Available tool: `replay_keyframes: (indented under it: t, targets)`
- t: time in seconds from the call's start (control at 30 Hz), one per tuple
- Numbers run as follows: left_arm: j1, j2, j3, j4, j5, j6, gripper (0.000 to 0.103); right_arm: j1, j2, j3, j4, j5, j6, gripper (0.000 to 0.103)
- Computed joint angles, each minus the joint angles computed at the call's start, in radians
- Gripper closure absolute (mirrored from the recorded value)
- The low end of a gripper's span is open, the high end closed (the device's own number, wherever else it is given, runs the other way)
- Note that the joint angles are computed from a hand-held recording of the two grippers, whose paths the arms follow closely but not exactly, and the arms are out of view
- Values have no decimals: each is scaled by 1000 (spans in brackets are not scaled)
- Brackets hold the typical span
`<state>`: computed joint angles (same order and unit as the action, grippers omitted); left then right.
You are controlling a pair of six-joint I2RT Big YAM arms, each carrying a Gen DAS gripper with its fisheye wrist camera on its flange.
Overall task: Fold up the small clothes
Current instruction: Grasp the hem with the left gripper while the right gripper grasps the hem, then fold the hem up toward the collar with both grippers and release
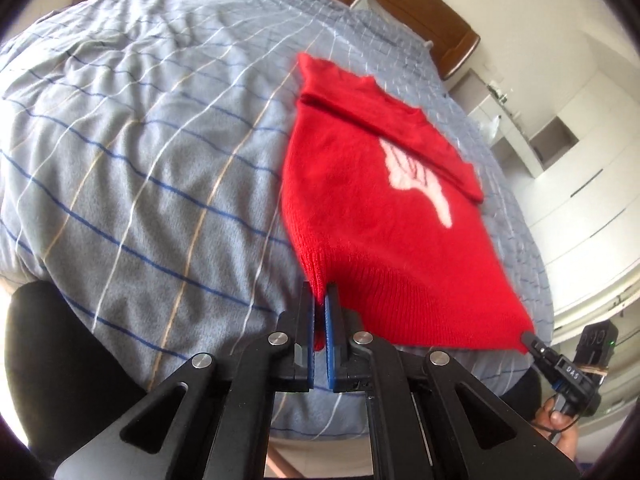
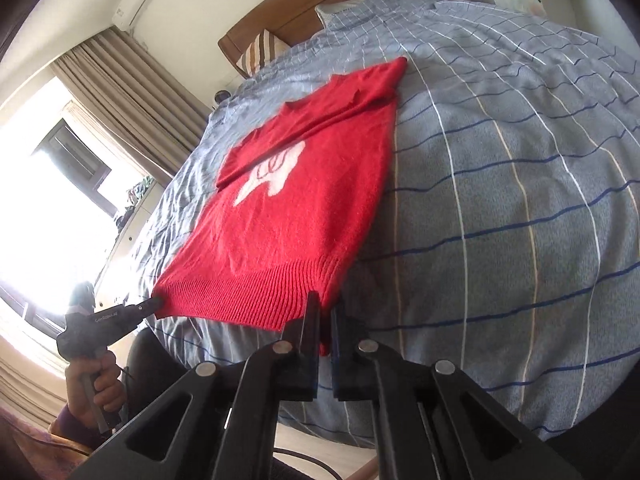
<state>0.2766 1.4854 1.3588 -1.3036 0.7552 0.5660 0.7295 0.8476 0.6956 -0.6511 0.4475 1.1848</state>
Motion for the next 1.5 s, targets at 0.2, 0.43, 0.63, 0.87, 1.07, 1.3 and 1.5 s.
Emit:
replay_keyframes:
  t: [0.2,0.43,0.63,0.87,1.07,1.3,1.5]
  targets:
    - [-150,116,196,140,39,-249,101,-217,49,85,132,-62,-250,99]
    - [-406,405,575,284,-225,-523,101,-594,339,323,236,-311,-484,99]
    - [-492,669,938,159,-386,-571,101,-750,627,548,181,-428,-515,99]
    - [-511,853,1253,58,-481,-612,31,-815,752,602,255,-512,-446,80]
    - [-480,708,1033,185,-419,-533,20,-795,698,595,222,-480,-511,65]
    - [-494,500,603,300,-563,-265,7,-684,594,477,61,-562,-738,51]
    - [-431,295,346,423,-503,-319,10,-625,370,293,37,-351,-660,35]
